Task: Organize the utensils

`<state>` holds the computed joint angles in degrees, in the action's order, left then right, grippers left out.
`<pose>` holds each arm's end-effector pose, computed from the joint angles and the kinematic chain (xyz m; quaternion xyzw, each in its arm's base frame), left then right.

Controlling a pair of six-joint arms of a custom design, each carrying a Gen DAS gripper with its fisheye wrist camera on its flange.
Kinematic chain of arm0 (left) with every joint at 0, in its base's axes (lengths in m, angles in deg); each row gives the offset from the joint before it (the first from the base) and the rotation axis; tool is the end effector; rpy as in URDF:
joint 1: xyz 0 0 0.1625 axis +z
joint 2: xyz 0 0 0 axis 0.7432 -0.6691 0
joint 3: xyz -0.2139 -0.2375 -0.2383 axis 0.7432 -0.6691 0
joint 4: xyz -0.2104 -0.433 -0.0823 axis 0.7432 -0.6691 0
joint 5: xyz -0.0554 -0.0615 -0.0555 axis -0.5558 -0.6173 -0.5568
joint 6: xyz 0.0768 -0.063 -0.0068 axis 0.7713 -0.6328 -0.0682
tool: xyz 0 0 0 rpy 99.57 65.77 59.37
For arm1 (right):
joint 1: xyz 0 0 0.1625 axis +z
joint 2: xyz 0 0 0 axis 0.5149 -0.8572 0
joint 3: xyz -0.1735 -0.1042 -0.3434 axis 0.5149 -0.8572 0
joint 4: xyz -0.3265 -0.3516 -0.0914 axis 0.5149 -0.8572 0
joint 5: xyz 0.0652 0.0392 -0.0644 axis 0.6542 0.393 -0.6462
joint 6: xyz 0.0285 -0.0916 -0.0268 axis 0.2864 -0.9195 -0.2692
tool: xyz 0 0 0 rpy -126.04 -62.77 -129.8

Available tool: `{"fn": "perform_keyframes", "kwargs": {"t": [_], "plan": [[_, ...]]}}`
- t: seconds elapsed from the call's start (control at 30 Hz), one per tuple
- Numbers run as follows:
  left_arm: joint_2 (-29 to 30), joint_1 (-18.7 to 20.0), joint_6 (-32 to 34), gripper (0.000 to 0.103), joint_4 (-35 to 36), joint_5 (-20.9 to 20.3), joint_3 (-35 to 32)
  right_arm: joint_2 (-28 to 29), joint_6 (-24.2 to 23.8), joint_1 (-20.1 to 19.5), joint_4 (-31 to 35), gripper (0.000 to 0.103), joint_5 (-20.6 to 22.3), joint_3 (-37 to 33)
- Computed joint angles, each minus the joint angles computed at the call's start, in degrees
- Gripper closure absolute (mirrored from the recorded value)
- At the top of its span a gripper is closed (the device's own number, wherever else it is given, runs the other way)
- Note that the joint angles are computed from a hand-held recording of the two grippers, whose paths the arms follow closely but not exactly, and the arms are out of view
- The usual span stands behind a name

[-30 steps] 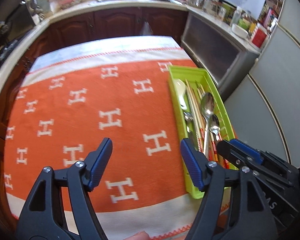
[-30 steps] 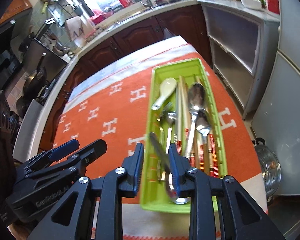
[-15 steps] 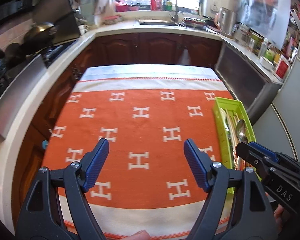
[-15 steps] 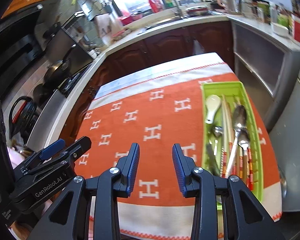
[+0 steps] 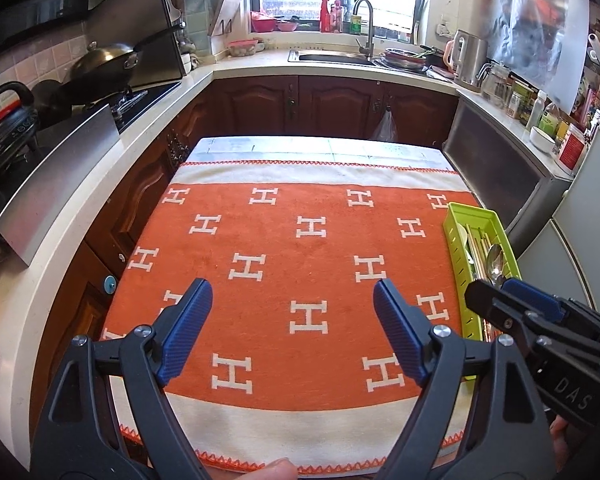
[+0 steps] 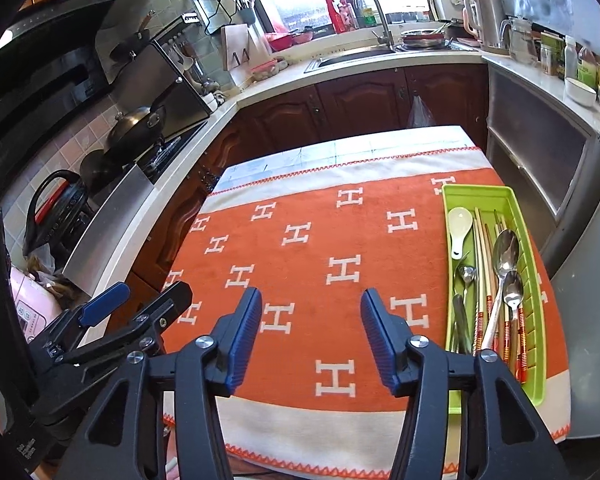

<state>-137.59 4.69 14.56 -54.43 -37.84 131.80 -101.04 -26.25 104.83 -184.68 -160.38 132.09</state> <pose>-0.1462 -0.5328 0.5027 0.2328 0.8653 -0.3109 0.3169 0.5837 -0.4873 0.0722 0.0069 -0.9021 0.3614 0.2358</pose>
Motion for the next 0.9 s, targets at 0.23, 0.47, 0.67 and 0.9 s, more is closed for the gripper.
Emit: {"fn": "perform_keyframes", "kwargs": {"t": [0.23, 0.47, 0.67, 0.9], "plan": [[2.3, 1.8, -2.0, 0.022, 0.8, 0.2, -1.7, 1.6, -0.3, -1.5, 3.2, 0.050, 2.8, -1.7], [3.5, 2.9, -1.4, 0.022, 0.0, 0.4, -2.5, 3.0, -1.0, -2.3, 4.0, 0.050, 3.4, -3.4], [4.1, 3.5, -1.5, 0.022, 0.2, 0.3, -2.9, 3.6, -0.8, -2.7, 4.8, 0.050, 3.7, -4.3], [4.4, 3.6, -1.5, 0.022, 0.8, 0.3, -3.1, 3.7, -0.8, -2.8, 4.7, 0.050, 3.8, -4.4]]}}
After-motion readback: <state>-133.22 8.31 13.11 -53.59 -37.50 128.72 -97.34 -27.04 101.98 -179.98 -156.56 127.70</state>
